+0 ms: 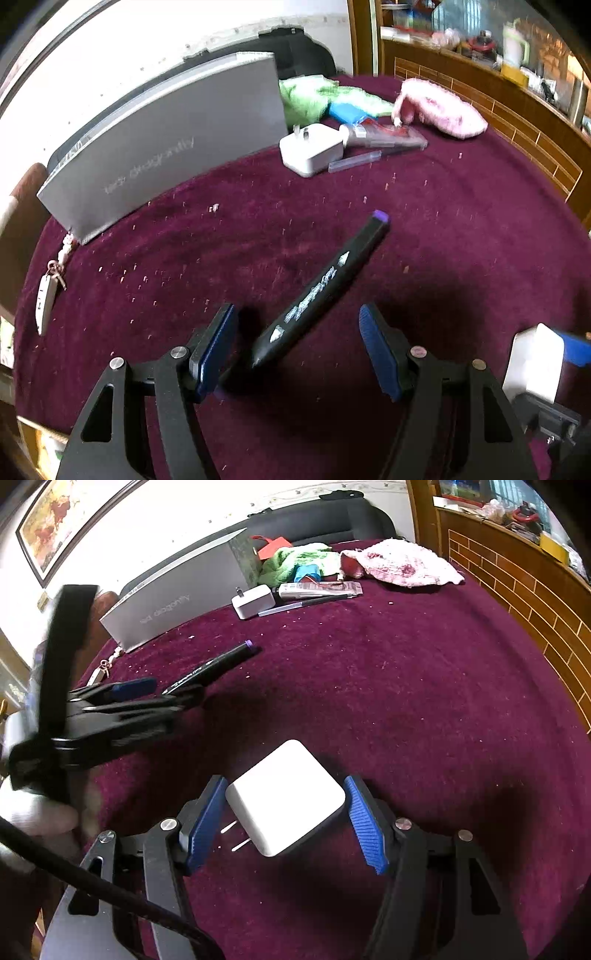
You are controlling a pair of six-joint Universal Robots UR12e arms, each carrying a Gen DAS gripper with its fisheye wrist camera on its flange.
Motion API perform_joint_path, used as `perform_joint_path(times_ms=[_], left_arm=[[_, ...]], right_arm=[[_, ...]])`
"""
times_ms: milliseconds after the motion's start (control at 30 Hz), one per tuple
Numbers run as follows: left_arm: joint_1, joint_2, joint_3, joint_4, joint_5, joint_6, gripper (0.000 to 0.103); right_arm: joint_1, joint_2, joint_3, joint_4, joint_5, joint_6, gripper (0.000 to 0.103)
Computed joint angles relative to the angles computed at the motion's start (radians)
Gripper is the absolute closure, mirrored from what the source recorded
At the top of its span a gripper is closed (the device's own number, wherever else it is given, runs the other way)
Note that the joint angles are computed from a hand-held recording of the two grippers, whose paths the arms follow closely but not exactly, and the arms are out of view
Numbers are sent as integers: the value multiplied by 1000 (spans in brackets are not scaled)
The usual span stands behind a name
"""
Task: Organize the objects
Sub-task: 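Grasp the white charger with the right tool while the left tool grasps the purple-capped marker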
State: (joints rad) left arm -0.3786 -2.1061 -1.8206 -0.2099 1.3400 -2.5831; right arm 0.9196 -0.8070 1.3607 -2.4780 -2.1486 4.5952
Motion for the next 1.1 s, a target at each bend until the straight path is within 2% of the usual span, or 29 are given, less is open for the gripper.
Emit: perform_joint_path(times_ms=[167,233,267,300,333,467,567,700,833,867,933,1100], left_arm=[[3,1,5,-41,-30,-5,44],[8,9,2,-67,-55,2,63],[8,15,-4,-71,-56,10,69],[8,22,-11,-77,-57,19,82],[9,29,-18,-87,-62,26,87],[10,57,-47,-118,-60,53,87],[-2,52,-40,-109,-33,20,87],[-27,26,-22,-45,7,-8,85],[-42,14,-30,23,32,18,88],[-39,17,-29,8,18,24,91],[-28,28,-34,-29,-7,30,92],[2,72,-88,-9,-20,22,92]], right_arm=[[2,4,-3,-3,-5,4,38],[4,7,-12,13,-10,5,38],[5,9,-15,20,-12,4,38],[6,10,-19,27,-15,3,38],[6,10,-19,30,-17,3,38],[7,11,-22,37,-20,-3,38],[6,12,-23,40,-21,-1,38],[7,13,-26,48,-26,-7,38],[7,13,-26,49,-27,-11,38],[7,14,-28,54,-28,-14,38],[7,15,-33,66,-29,-22,38],[8,18,-42,86,-34,-24,38]])
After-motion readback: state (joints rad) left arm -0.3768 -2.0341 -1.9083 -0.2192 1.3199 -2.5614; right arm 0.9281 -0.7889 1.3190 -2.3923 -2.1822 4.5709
